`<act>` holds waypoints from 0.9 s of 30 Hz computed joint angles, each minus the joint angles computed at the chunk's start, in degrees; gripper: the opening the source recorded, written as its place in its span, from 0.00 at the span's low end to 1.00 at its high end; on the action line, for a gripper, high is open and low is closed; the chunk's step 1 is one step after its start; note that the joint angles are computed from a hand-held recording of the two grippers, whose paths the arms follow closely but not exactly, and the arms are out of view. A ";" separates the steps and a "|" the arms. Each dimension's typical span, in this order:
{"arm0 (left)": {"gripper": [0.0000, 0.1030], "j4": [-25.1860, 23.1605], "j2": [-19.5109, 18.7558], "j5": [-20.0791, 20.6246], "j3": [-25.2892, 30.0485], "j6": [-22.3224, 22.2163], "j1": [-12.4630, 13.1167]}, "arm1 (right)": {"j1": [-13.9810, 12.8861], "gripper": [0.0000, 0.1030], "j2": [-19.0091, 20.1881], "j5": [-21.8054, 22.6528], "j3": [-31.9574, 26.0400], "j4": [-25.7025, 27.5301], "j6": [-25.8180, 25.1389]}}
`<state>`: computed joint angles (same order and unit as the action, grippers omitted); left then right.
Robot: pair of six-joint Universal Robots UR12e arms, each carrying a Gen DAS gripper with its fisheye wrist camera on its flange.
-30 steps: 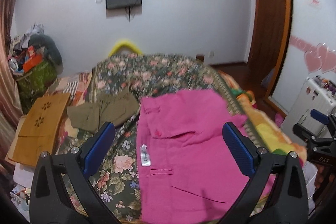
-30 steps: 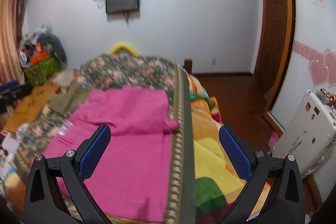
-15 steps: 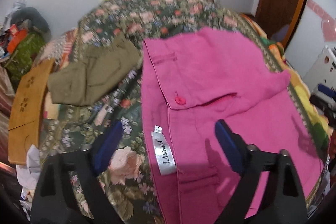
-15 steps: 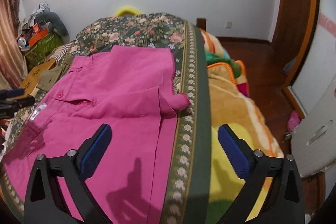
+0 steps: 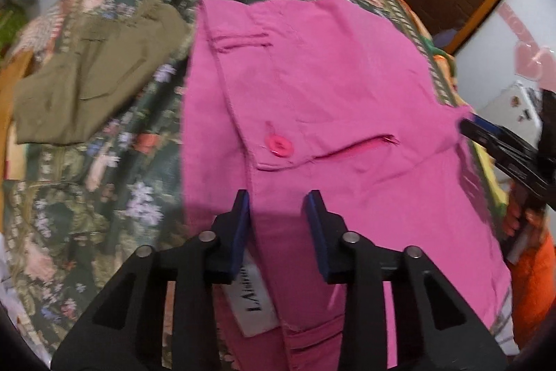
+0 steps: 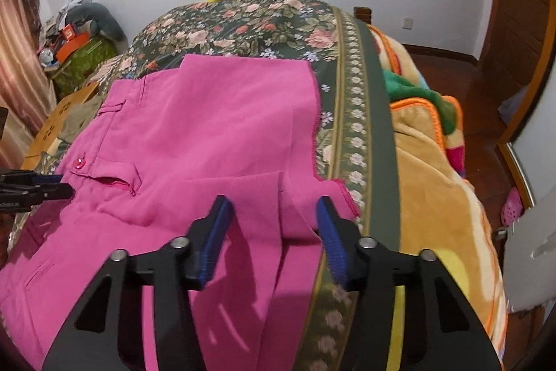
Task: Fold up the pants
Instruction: 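Lower both tools to the pink pants and close each on a hem edge, then grip the pants hem with the left tool while the right tool grips the other leg hem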
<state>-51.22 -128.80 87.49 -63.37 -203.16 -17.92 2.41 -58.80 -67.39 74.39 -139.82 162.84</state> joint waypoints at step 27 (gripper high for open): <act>0.26 -1.57 0.50 8.58 1.14 0.39 -0.44 | -0.56 0.33 -1.27 -5.67 -0.65 5.36 -0.67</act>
